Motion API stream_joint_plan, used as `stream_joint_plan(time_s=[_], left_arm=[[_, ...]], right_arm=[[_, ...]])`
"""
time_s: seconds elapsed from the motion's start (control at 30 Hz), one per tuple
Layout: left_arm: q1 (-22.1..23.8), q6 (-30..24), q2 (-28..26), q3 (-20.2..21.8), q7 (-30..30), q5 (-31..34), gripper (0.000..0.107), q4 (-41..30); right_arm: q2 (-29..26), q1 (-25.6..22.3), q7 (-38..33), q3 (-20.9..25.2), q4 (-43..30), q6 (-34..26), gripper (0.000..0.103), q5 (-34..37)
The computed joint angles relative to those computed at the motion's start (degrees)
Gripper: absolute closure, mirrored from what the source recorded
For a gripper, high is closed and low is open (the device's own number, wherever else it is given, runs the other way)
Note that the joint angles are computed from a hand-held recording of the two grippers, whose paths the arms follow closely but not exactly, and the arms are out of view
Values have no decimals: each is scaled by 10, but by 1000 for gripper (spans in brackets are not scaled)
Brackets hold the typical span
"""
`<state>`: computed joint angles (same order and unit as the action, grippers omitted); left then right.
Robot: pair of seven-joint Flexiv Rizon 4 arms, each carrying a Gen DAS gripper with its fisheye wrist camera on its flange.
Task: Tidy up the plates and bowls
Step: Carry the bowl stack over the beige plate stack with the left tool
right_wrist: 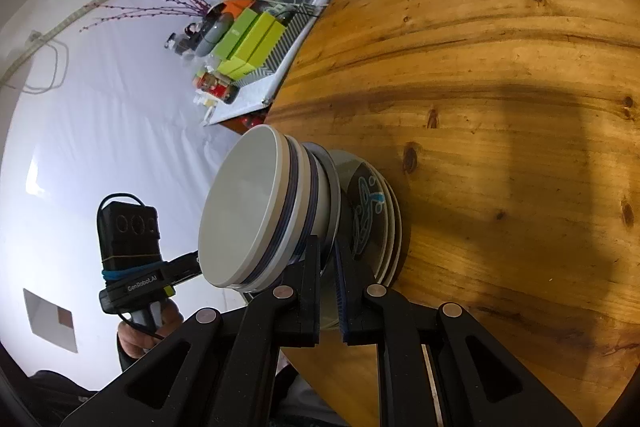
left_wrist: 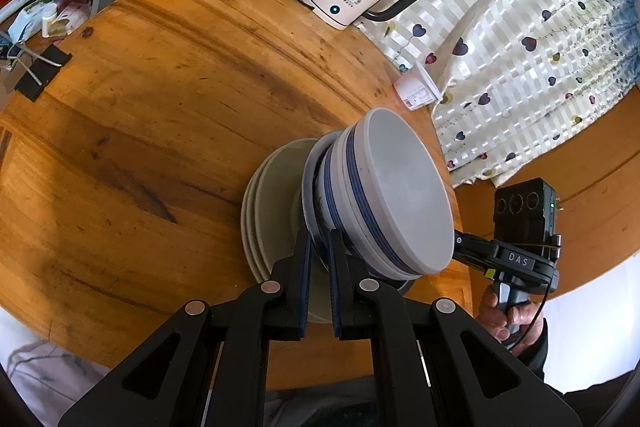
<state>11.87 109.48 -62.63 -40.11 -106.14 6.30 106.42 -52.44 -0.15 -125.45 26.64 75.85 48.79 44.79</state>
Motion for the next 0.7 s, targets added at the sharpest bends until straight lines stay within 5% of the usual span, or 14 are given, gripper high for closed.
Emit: stream_joint_plan(time_s=[0.7], left_arm=[[-22,14,10,25,-6,1,97,-4]], right_arm=[[2,6,6,-1,13,25,93,-11]])
